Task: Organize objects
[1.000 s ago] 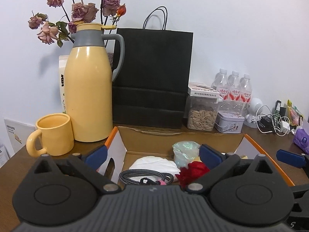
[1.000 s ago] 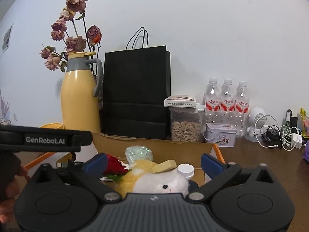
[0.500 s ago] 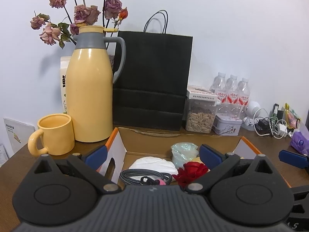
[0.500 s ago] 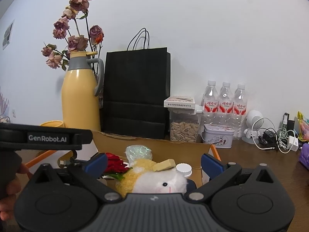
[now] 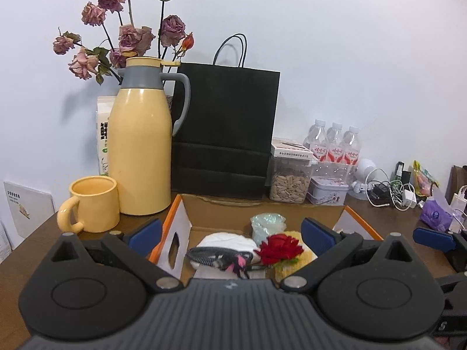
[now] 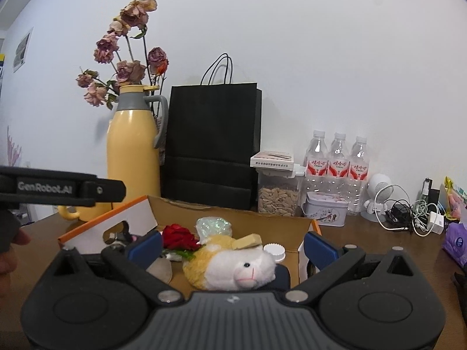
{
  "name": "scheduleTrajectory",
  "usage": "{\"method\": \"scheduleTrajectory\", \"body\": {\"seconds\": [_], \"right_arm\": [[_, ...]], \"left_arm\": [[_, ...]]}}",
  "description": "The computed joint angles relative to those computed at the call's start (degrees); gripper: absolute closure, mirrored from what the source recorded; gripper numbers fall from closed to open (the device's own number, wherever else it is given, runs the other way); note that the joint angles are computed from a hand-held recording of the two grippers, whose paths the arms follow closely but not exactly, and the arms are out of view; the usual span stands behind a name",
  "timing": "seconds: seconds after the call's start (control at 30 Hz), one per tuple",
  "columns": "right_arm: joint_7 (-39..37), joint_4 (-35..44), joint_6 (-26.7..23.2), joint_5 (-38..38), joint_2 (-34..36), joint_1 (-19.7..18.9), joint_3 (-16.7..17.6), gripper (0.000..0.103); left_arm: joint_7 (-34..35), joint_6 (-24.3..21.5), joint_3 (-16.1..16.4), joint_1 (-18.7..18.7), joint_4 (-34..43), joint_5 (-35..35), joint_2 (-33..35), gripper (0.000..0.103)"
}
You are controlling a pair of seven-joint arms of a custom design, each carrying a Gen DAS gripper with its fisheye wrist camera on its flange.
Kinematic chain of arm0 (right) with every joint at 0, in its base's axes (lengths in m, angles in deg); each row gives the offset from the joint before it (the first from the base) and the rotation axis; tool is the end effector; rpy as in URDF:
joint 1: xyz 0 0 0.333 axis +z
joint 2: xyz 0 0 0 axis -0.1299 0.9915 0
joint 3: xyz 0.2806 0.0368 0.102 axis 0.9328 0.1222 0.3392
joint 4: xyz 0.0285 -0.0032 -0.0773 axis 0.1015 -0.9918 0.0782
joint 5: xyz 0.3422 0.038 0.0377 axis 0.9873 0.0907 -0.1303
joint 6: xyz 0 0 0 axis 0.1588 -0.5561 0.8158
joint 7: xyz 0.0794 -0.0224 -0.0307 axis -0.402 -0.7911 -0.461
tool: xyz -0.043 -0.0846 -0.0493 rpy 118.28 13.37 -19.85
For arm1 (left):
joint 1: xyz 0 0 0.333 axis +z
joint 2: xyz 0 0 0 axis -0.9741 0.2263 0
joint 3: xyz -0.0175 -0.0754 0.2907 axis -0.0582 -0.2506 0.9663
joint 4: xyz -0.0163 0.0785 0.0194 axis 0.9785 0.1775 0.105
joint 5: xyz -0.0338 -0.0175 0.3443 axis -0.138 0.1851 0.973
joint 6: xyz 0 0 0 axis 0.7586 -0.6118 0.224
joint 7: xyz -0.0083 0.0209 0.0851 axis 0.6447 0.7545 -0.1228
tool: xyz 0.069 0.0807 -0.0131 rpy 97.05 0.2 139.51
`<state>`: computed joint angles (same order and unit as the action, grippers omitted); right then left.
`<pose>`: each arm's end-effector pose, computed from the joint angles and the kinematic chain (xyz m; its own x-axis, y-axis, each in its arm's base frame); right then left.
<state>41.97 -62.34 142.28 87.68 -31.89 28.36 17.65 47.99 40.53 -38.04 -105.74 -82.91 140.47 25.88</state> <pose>0.5302 0.4199 0.4208 0.5266 -0.8489 0.0454 -0.2074 -0.1800 -0.9615 0.4601 -0.3690 0.4552 0.2630 -0.9600 0.0959 -0.2743 -0.1697 -0.9466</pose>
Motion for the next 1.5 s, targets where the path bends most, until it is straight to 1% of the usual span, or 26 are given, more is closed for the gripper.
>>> {"method": "scheduleTrajectory", "body": {"seconds": [0.23,0.43,0.5,0.7,0.73,0.8,0.93,1.0,1.07,1.13,1.17,1.2,1.27,1.3,1.33,1.37,1.4,1.43,1.47,1.5], "right_arm": [[2.52,-9.41,1.15,-3.49,-5.15,-3.06,3.00,0.000],[4.06,-16.67,0.95,-4.27,-9.06,-3.07,2.87,0.000],[4.75,-18.85,0.91,-4.47,-10.23,-3.13,2.96,0.000],[7.33,-25.44,1.53,-5.48,-13.55,-3.29,3.33,0.000],[7.80,-26.49,1.78,-5.70,-14.06,-3.33,3.39,0.000],[8.93,-28.77,2.45,-6.21,-15.17,-3.44,3.64,0.000],[11.72,-32.60,3.40,-8.23,-17.03,-4.00,4.15,0.000],[12.53,-34.02,3.70,-8.62,-17.74,-3.75,3.95,0.000],[13.28,-35.20,3.92,-8.75,-18.33,-3.50,3.74,0.000],[14.13,-36.15,3.95,-9.32,-18.83,-3.57,3.68,0.000],[14.56,-36.60,4.00,-9.69,-19.07,-3.65,3.70,0.000],[14.95,-37.01,4.03,-10.04,-19.31,-3.71,3.70,0.000],[15.21,-37.27,4.00,-10.15,-19.53,-3.44,3.41,0.000],[15.43,-37.46,4.08,-10.30,-19.66,-3.41,3.37,0.000],[15.65,-37.60,4.14,-10.45,-19.75,-3.40,3.33,0.000],[15.87,-37.72,4.13,-10.62,-19.83,-3.43,3.29,0.000],[16.02,-37.80,4.15,-10.73,-19.86,-3.42,3.23,0.000],[16.14,-37.86,4.16,-10.80,-19.88,-3.39,3.16,0.000],[16.28,-37.92,4.13,-10.87,-19.91,-3.39,3.12,0.000],[16.35,-37.95,4.12,-10.88,-19.86,-3.32,3.07,0.000]], "left_arm": [[0.95,-0.82,-1.74,0.03,-5.76,-3.59,-4.43,0.000],[2.81,-1.00,-3.66,0.44,-9.88,-8.55,-7.48,0.000],[3.18,-0.03,-4.14,0.58,-11.17,-10.01,-8.24,0.000],[4.57,2.19,-5.51,0.11,-14.04,-13.33,-8.83,0.000],[4.17,2.13,-5.70,-0.09,-14.45,-13.51,-8.89,0.000],[2.50,0.22,-6.29,-0.85,-14.82,-14.46,-8.60,0.000],[2.14,0.82,-6.45,-1.48,-15.14,-16.11,-8.12,0.002],[2.00,1.32,-6.46,-1.79,-14.85,-16.21,-7.53,0.007],[1.98,2.37,-6.32,-2.03,-14.43,-15.83,-6.80,0.017],[1.86,4.43,-6.02,-2.11,-14.17,-14.94,-6.18,0.020],[2.14,5.07,-5.91,-2.21,-13.77,-14.57,-5.62,0.023],[2.75,4.74,-5.90,-2.49,-12.93,-14.79,-4.72,0.025],[4.20,5.28,-5.58,-2.81,-11.80,-15.55,-3.55,0.039],[4.81,5.89,-5.37,-2.89,-11.44,-15.80,-3.09,0.043],[5.74,6.12,-5.21,-3.03,-10.96,-16.35,-2.54,0.052],[6.37,6.23,-5.03,-3.20,-10.64,-16.79,-2.14,0.058],[6.64,6.55,-4.85,-3.33,-10.53,-17.04,-1.89,0.060],[6.73,7.12,-4.64,-3.38,-10.53,-17.06,-1.74,0.069],[6.92,7.86,-4.47,-3.38,-10.59,-17.16,-1.64,0.079],[7.01,8.44,-4.33,-3.42,-10.73,-17.06,-1.61,0.082]]}}
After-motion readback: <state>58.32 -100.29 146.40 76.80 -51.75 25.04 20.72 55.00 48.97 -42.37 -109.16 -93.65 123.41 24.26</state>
